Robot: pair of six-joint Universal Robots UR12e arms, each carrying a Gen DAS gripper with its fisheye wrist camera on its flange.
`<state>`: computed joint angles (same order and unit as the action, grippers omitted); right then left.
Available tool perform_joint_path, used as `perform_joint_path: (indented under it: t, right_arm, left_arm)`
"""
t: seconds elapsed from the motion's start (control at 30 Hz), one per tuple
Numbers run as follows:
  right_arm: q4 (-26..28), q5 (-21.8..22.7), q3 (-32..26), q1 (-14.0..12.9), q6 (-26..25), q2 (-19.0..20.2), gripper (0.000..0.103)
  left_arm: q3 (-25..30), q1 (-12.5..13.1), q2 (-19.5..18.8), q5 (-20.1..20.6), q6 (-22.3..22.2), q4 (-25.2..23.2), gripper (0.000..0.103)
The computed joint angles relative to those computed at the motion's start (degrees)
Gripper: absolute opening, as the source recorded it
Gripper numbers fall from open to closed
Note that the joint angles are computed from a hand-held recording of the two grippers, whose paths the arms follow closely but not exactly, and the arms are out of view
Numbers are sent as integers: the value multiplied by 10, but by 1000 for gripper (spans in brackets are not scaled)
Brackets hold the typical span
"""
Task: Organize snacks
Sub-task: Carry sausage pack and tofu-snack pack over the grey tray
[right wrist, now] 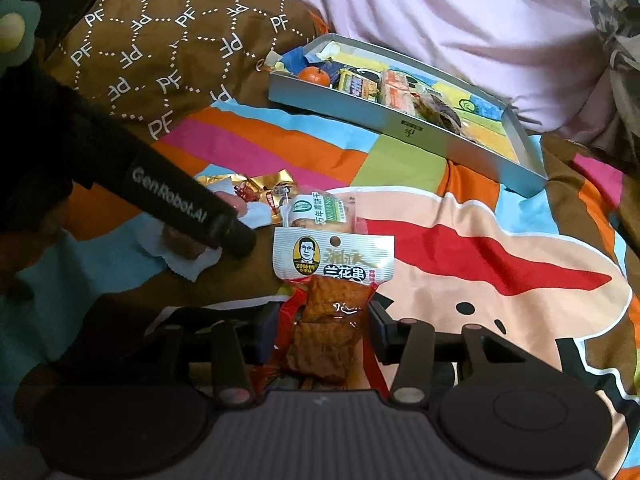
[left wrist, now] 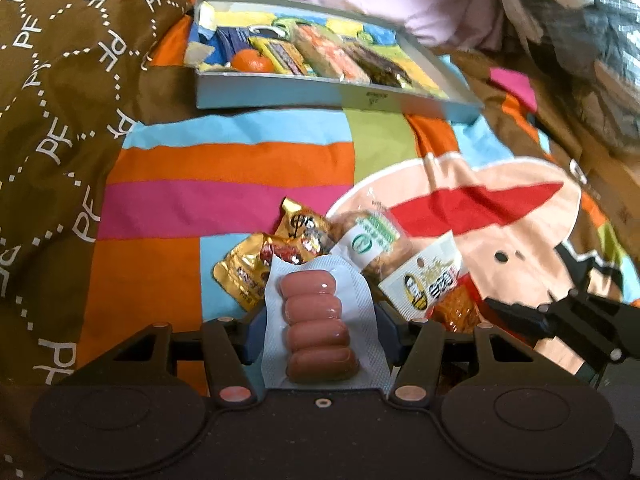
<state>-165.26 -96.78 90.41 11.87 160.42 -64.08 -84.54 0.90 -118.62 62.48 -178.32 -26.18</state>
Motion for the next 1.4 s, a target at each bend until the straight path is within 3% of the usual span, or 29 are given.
perform_joint_path:
  t: [0.33, 0.5, 0.77, 1.0, 1.17, 1.4]
  right_arm:
    - [-72, -26, 5, 6, -76, 9, 50]
    - [-121, -32, 3, 5, -122, 16, 50]
    - [-175, -11, -21, -9, -129, 29, 51]
    - [-183, 11, -99, -28, -142, 68, 51]
    - [-138, 1, -187, -35, -120, 111, 51]
    - [-97, -25, -300, -42, -109, 174, 51]
  left_arm:
    - [-14, 6, -2, -22, -48, 80, 57]
    - [-19, 3, -5, -3, -46, 135, 58]
    - [9, 2, -16, 14, -90, 154, 58]
    - [106, -7, -61, 45, -104, 151, 58]
    - [195, -10, -108, 36, -134, 120, 58]
    - [309, -27, -170, 84, -128, 101, 58]
